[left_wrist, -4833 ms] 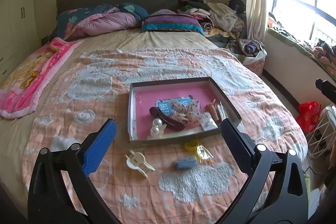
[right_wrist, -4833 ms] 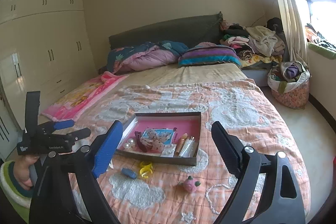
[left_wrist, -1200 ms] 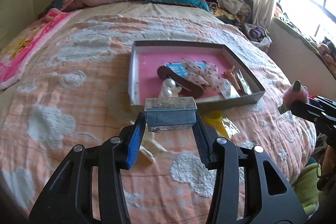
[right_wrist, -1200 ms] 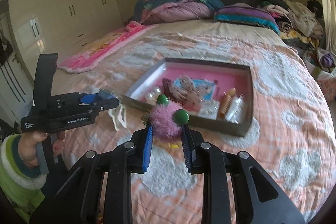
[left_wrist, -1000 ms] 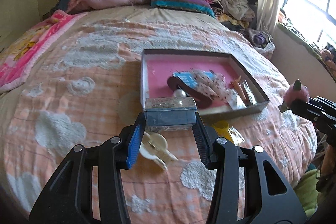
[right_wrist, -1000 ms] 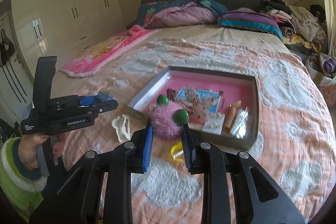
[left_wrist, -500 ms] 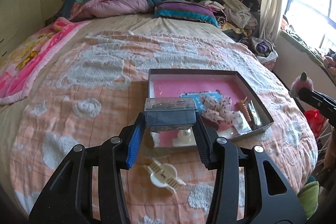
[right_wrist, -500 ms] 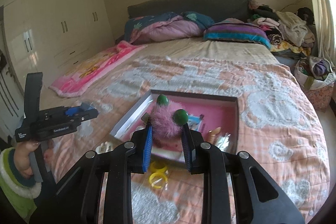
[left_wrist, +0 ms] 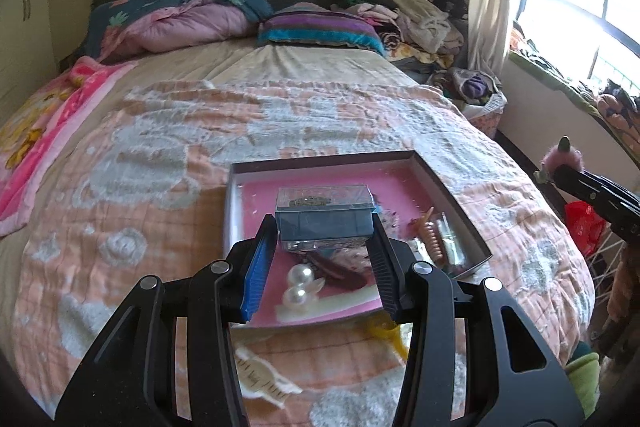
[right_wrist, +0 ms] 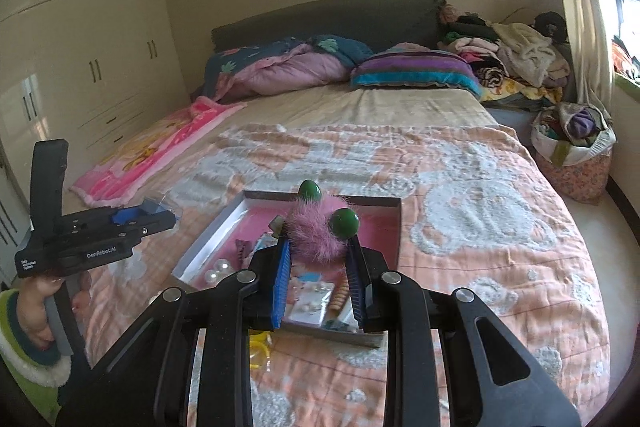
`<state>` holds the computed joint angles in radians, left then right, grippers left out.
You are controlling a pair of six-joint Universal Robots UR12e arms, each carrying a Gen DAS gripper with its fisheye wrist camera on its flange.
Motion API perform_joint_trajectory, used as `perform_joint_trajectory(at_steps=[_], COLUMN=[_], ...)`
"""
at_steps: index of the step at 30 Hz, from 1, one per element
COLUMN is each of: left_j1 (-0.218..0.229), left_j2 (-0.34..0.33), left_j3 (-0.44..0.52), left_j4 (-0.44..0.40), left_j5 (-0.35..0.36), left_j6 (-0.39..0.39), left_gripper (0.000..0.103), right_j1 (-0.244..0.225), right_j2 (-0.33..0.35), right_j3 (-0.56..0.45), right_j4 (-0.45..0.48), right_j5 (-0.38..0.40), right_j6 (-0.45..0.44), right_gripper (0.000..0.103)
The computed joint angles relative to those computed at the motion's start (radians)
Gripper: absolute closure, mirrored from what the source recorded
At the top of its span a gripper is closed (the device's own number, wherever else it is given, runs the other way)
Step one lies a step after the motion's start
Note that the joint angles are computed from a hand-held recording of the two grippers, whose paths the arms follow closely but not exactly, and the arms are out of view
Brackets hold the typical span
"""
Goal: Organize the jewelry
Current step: 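Carry the clear box and pink pom-pom over the pink box, then lower clear box and pom-pom into the pink box and open both tools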
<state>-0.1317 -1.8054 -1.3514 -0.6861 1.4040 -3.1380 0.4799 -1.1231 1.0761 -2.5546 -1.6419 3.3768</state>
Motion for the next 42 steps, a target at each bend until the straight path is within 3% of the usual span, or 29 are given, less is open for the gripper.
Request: perform_joint_trajectory(at_steps=[18, 42], left_j1=[-0.040, -0.054], left_j2=[-0.072, -0.110], left_j3=[0.067, 0.080], left_j4=[-0.079, -0.147], left_j5=[-0.028, -0.048], left_j6=[0.040, 0.072], left_gripper=[0.066, 0.066], right_j1=[-0.021, -0.024], right_j2=[0.018, 0.087], right_j3=[-0.007, -0.057], right_j4=[0.017, 0.172], right_j5=[-0.005, 0.064], right_j6=[0.024, 0.018], right_gripper=[0.079, 0.078])
